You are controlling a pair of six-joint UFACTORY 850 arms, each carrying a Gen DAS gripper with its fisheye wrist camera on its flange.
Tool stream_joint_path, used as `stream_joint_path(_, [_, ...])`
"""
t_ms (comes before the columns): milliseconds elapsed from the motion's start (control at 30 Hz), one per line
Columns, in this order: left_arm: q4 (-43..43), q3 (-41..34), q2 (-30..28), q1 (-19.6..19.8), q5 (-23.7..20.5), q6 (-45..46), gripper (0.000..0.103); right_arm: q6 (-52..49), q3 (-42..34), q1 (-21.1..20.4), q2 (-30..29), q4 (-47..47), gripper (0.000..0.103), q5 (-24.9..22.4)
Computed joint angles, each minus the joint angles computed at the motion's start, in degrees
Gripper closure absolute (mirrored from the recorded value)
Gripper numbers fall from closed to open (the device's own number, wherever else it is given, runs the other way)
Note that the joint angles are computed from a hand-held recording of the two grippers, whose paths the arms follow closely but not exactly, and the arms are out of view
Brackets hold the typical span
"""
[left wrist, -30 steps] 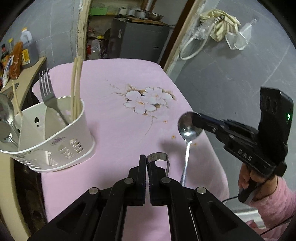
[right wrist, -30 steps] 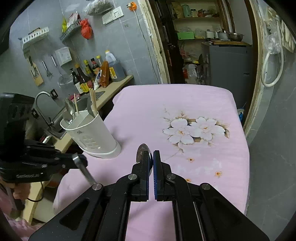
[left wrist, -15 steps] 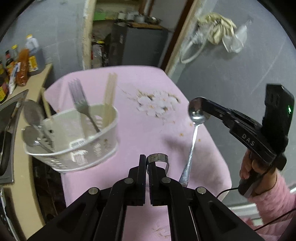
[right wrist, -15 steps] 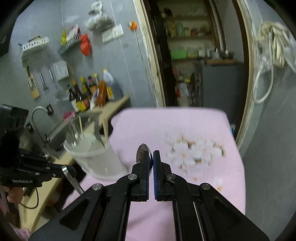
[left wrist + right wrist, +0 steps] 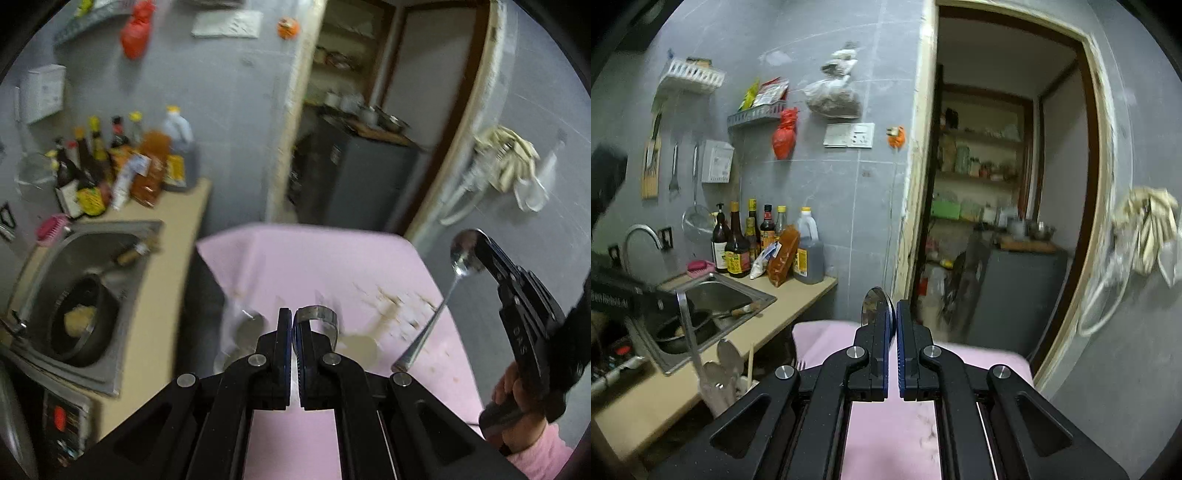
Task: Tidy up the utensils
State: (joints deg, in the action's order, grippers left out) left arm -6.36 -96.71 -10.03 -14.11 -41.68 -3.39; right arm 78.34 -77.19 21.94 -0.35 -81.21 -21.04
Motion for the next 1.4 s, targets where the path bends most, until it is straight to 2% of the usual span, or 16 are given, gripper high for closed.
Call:
stream_joint_path(167, [2.03, -0.11, -0.68, 1.28, 1.63, -0.91, 0.100, -1.63, -1.76, 3.11, -2.95, -3.48, 0.099, -4.69])
stream_joint_path(400, [-0.70, 1.24, -0.88, 3.02, 4.06, 1.60, 0.100, -2.78, -0.81, 5.11, -4.59, -4.04, 0.099, -7.97])
stream_joint_path(567, [-1.65, 5.95, 0.42, 2.93, 8.40, 2.80, 0.100, -4.11, 0.68, 5.58, -4.68, -1.50, 0.099, -7.91])
stream_joint_path(700, [-5.32, 8.91, 0.90, 3.00, 9.61, 6.37, 0.100, -5.30, 1.98, 5.83, -4.45, 1.32, 0.099, -7.49])
stream_joint_path(800, [-6.62, 9.76, 0.88, 2.91, 8.41, 8.13, 0.099, -6.07, 2.37, 5.78, -4.44, 3.68, 0.099, -6.62])
stream_joint_path(1000, [-6.97, 9.91, 0.76, 2.66, 3.04, 12.22, 0.099, -10.70, 3.01, 4.76, -3.68, 12.97, 0.096, -3.84])
stream_joint_path(1133, [-6.50, 9.78, 0.96, 2.87, 0.61, 12.41, 0.098, -16.78, 3.14, 3.68, -2.99, 22.61, 0.096, -1.60])
stream_joint_path(1200, [-7.19, 9.99, 1.27, 3.11, -0.27, 12.70, 0.094, -17.42, 3.51, 3.28, -2.52, 24.70, 0.096, -0.96])
stream_joint_path(1233, [-7.47, 10.18, 1.49, 3.20, -0.48, 12.65, 0.085, -17.57, 3.67, 3.09, -2.33, 25.56, 0.096, -0.65])
stream_joint_path(1267, [-7.91, 10.27, 1.58, 3.35, -0.42, 12.75, 0.070, -17.66, 4.06, 2.84, -1.86, 26.54, 0.096, -0.23])
stream_joint_path(1333, [-10.53, 12.04, 3.09, 3.77, 1.59, 13.49, 0.058, -16.78, 4.60, 2.61, -1.21, 26.71, 0.095, 0.08])
stream_joint_path(1400, [-12.48, 13.50, 4.41, 3.90, 3.52, 13.87, 0.058, -15.93, 5.40, 2.31, -0.20, 27.05, 0.089, 0.54])
